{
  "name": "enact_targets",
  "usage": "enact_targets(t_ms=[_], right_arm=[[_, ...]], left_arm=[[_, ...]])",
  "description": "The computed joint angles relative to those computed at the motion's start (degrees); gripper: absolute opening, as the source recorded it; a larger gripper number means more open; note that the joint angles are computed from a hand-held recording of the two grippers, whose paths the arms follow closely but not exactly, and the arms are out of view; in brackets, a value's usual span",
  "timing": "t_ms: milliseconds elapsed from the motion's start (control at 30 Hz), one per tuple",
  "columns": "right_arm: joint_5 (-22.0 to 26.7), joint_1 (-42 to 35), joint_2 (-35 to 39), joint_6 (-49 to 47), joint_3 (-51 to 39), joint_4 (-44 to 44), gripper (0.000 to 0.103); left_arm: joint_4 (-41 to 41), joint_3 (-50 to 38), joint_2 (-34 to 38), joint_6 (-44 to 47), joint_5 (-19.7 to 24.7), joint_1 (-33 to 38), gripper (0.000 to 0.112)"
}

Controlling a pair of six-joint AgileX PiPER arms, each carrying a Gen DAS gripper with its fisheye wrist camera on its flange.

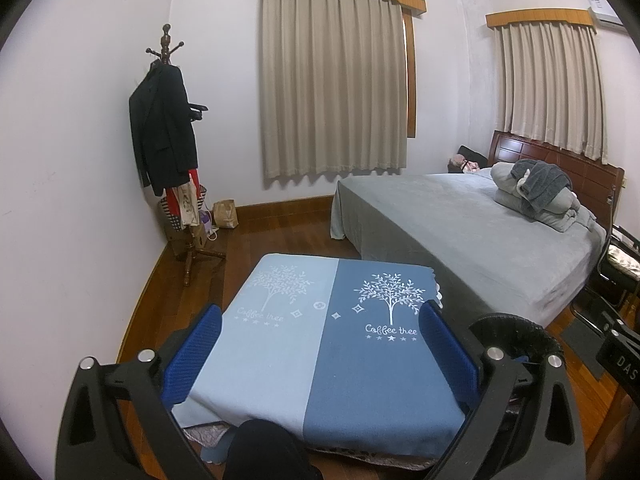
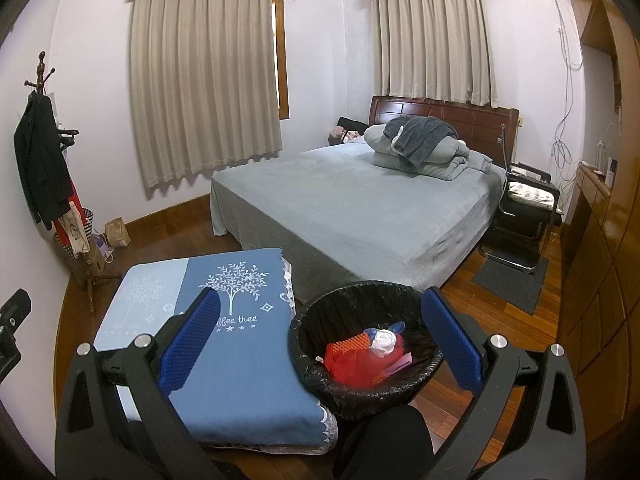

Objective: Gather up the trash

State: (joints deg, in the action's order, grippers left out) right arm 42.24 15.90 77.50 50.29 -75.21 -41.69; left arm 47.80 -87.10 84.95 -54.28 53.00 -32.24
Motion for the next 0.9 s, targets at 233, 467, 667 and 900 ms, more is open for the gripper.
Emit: enact_targets(t_ms=[233, 467, 667, 900], right_arm=[[0.1, 0.0, 0.1, -0.2, -0.3, 0.2, 0.098], [0.3, 0.0, 0.2, -0.3, -0.5, 0.3, 0.098], [0.4, 0.0, 0.3, -0.6, -0.8, 0.5, 0.098], [0.6, -0.1, 0.5, -0.9, -1.2, 0.8, 0.098]], left_arm=[[0.0, 0.0, 0.0, 0.0, 0.1, -0.1, 0.097], [-0.1, -0.3, 0.2, 0.1, 0.3, -0.2, 0.097], [0.0, -0.2, 0.1, 0.0, 0.4, -0.3, 0.097], [-0.1, 0.0, 0.0, 0.0, 0.3, -0.4, 0.097]])
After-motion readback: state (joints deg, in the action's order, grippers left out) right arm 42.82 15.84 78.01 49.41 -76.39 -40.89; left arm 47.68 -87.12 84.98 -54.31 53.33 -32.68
